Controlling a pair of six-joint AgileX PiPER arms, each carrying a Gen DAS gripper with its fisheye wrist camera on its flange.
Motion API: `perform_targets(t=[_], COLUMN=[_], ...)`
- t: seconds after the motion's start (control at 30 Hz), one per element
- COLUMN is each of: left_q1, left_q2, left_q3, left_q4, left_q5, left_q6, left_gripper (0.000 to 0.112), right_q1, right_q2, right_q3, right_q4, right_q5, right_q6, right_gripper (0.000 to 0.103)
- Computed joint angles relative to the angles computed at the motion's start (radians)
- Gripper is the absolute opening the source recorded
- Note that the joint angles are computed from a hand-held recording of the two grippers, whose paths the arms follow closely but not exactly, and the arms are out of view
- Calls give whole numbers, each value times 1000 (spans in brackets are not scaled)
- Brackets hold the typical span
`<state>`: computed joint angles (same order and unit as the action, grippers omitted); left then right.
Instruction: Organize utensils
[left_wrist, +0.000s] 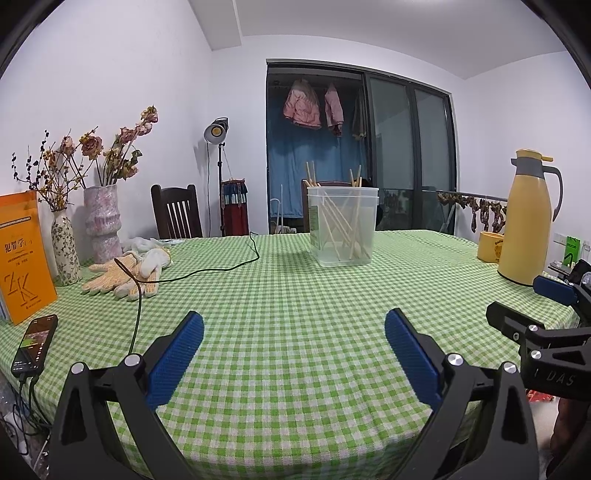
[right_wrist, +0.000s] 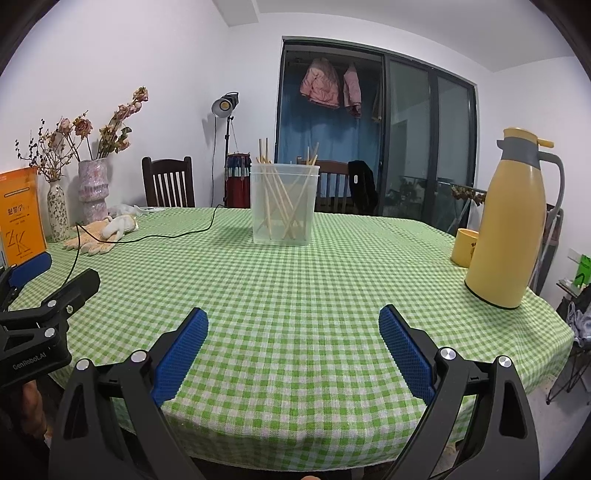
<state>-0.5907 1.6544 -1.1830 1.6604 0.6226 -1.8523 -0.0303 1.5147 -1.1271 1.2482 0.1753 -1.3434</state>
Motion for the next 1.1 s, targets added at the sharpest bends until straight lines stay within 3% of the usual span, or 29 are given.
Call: perform_targets(t=[0.67, 0.9, 1.1], left_q1=[0, 1, 1], left_q2=[-7, -6, -3], left_q3=[10, 8, 5], left_q4=[7, -5, -13], left_q5=[0, -9, -19], left_q6=[-10, -1, 10], left_gripper=[95, 95, 95], right_q1=[-5, 2, 0], right_q2=[-1, 7, 7], right_q3=[3, -8, -8], right_q4=[2, -125, -121], right_q5=[0, -20, -27], right_q6=[0, 131, 138], right_gripper=[90, 90, 90])
